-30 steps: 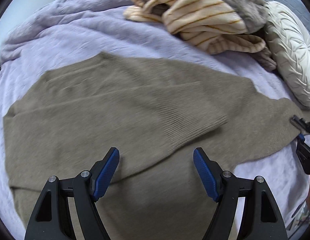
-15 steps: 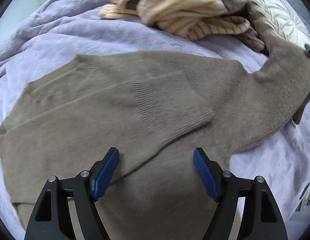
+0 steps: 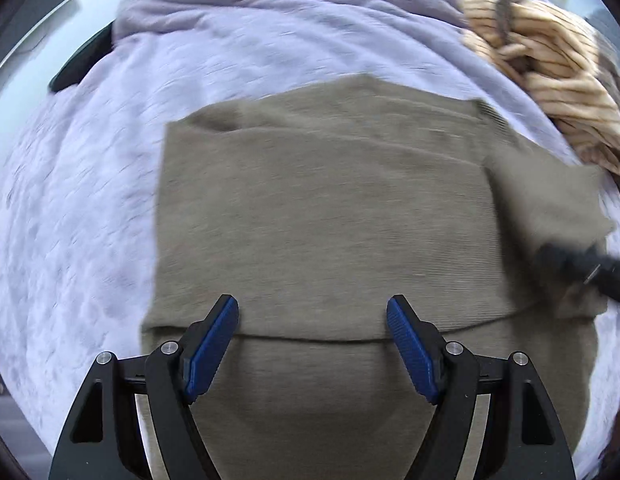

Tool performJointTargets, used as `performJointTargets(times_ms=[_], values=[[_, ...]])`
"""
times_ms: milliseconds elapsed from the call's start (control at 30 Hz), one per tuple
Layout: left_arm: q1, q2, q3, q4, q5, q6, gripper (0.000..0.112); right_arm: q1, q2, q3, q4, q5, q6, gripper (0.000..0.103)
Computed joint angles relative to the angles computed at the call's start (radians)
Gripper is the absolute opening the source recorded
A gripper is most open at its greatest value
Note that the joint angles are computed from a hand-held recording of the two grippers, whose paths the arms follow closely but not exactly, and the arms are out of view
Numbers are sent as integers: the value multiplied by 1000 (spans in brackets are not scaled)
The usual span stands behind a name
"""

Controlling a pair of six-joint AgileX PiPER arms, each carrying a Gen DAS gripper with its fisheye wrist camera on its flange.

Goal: Fold small clothes
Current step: 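Grasp the other sleeve with the right tool and lay it across the back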

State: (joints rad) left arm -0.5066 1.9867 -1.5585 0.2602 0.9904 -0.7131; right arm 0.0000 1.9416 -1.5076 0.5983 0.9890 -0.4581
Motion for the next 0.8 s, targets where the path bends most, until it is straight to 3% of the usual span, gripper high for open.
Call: performJointTargets(times_ms=[133,200,267,333,567,600,667,800], values=[[53,-35,104,-6,-58,-4,78,148,60,70,-212,-126,115,15],[72,-40,138,-31,-97,6,78,141,22,126,-179,-152,114,27],[71,-46,158,-24,-113,-5,78,82,14,113,-76,-93,119,62],[71,-53,169,-24,-122,-11,78,20,-13,137,-4,-99,143,64],[59,-88,189,-54,-135,11,78,-252,36,222,414,-106,206,61],[57,-108,205,-59,-131,11,78,-261,54,221,460,-108,209,56],[64,-122,210,-63,-127,14,78,-248,77,194,479,-107,227,20],[85,-189,272,-42,-129,-11,78,-174,44,103,328,-113,263,13]])
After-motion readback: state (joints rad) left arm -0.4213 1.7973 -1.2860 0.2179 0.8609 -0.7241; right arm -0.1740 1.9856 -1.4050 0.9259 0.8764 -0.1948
